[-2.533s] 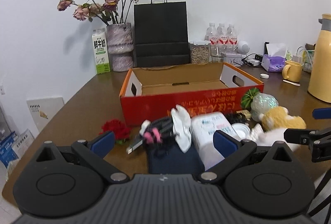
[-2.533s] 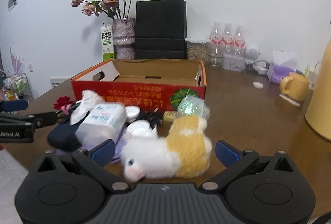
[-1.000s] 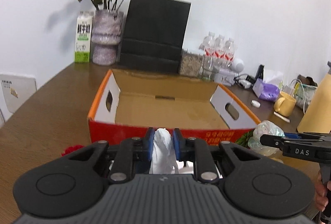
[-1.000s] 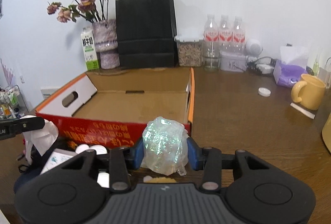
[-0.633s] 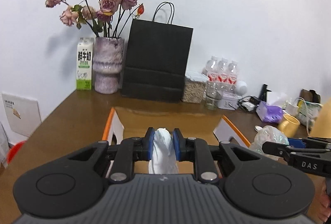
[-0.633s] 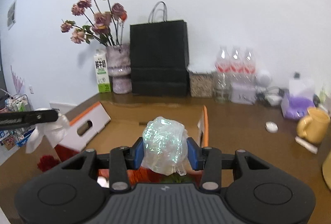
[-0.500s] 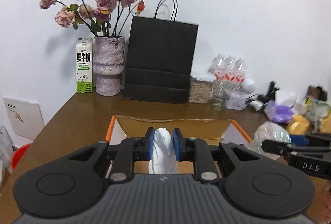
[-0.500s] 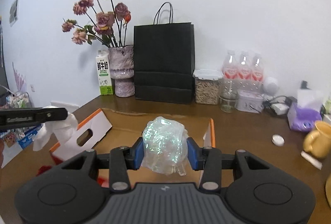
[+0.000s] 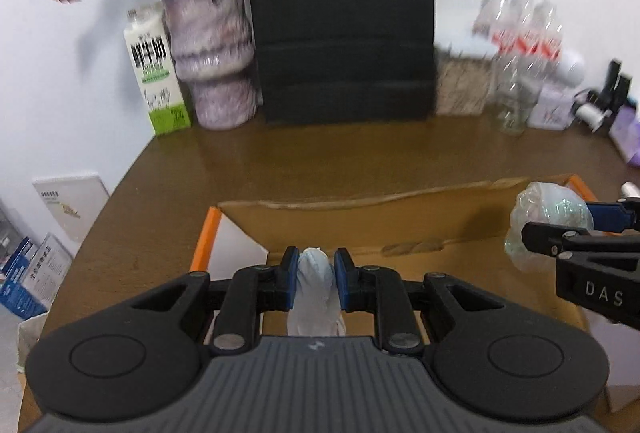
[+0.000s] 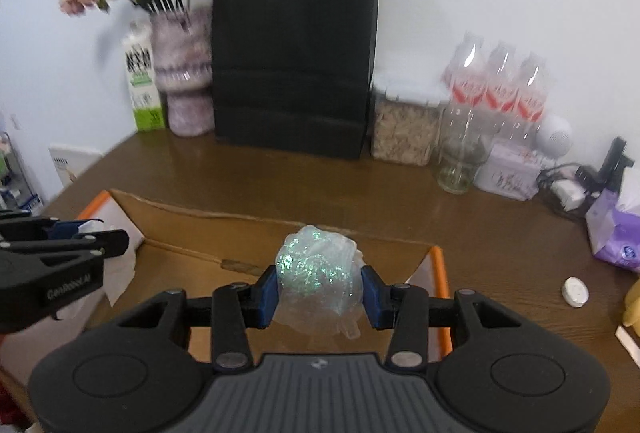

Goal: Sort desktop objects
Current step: 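Carry both items into the cardboard box and open both tools to release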

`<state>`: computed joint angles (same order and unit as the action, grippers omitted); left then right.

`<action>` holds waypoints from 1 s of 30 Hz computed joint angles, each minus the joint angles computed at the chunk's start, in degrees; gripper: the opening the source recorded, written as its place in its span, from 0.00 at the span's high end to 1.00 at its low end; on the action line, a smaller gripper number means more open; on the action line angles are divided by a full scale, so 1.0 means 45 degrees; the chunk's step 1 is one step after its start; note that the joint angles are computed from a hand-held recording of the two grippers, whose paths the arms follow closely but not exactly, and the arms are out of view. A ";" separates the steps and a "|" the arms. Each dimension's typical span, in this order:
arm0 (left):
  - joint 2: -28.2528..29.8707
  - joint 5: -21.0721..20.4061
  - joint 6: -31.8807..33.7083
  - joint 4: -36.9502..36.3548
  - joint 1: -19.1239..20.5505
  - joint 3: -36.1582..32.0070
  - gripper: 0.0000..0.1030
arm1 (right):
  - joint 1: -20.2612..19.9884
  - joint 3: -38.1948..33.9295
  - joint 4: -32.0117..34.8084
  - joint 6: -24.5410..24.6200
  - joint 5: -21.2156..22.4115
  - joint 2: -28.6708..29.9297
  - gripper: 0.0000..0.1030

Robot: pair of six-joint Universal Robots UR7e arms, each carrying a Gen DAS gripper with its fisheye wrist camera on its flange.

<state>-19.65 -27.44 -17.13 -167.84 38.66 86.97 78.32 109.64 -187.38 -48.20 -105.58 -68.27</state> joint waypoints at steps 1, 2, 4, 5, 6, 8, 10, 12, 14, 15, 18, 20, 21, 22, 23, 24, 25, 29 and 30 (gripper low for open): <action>0.0057 0.0068 -0.0233 0.0419 0.0083 -0.0153 0.81 | -0.0019 -0.0218 0.0202 0.0084 -0.0162 0.0198 0.60; 0.0096 0.0093 -0.0431 0.0769 0.0170 -0.0269 0.81 | -0.0025 -0.0459 0.0331 0.0149 -0.0407 0.0443 0.60; 0.0120 0.0034 -0.0666 0.1222 0.0306 -0.0385 0.81 | -0.0064 -0.0681 0.0431 0.0131 -0.0784 0.0709 0.60; 0.0130 0.0053 -0.0805 0.1492 0.0360 -0.0441 0.81 | -0.0072 -0.0822 0.0470 0.0085 -0.0975 0.0863 0.60; 0.0128 0.0074 -0.1040 0.1851 0.0407 -0.0482 0.81 | -0.0093 -0.0932 0.0513 0.0080 -0.1116 0.0975 0.60; 0.0095 0.0077 -0.1628 0.2543 0.0500 -0.0541 0.80 | -0.0201 -0.1056 0.0757 0.0277 -0.1152 0.1050 0.59; 0.0059 0.0057 -0.2200 0.3175 0.0574 -0.0593 0.80 | -0.0280 -0.1069 0.0742 0.0358 -0.1081 0.1074 0.58; -0.0038 -0.0134 -0.2534 0.3536 0.0613 -0.0577 0.80 | -0.0313 -0.1035 0.0712 0.0318 -0.1003 0.1045 0.57; -0.0046 -0.0032 -0.2698 0.3752 0.0578 -0.0570 0.80 | -0.0332 -0.0993 0.0710 0.0290 -0.0967 0.1008 0.55; -0.0063 -0.0057 -0.2718 0.3831 0.0570 -0.0548 0.80 | -0.0336 -0.0972 0.0727 0.0300 -0.0968 0.0992 0.54; -0.0051 -0.0064 -0.2639 0.3822 0.0538 -0.0512 0.77 | -0.0345 -0.0939 0.0808 0.0348 -0.0964 0.0932 0.49; -0.0009 0.0107 -0.2296 0.3254 0.0478 -0.0402 0.65 | -0.0364 -0.0866 0.0805 0.0317 -0.0780 0.0850 0.41; 0.0022 0.0237 -0.1933 0.2692 0.0421 -0.0284 0.52 | -0.0369 -0.0790 0.0820 0.0286 -0.0655 0.0774 0.38; 0.0044 0.0378 -0.1602 0.2184 0.0357 -0.0170 0.39 | -0.0355 -0.0703 0.0725 0.0224 -0.0588 0.0724 0.27; 0.0065 0.0475 -0.1354 0.1812 0.0304 -0.0109 0.33 | -0.0322 -0.0588 0.0527 0.0136 -0.0544 0.0665 0.18; 0.0066 0.0547 -0.1112 0.1448 0.0243 -0.0037 0.21 | -0.0297 -0.0513 0.0416 0.0097 -0.0503 0.0609 0.15; 0.0065 0.0610 -0.0889 0.1104 0.0186 0.0022 0.13 | -0.0271 -0.0439 0.0399 0.0096 -0.0426 0.0518 0.14; 0.0164 0.0710 0.0671 -0.1338 -0.0132 0.0388 0.00 | -0.0112 -0.0169 0.0541 0.0319 -0.0364 0.0086 0.05; 0.0163 0.0799 0.0912 -0.1726 -0.0227 0.0475 0.00 | -0.0095 -0.0052 0.0468 0.0272 -0.0330 -0.0026 0.04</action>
<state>-18.92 -23.85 -13.03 -175.61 37.63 89.10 77.89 109.40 -185.27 -46.98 -107.06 -68.39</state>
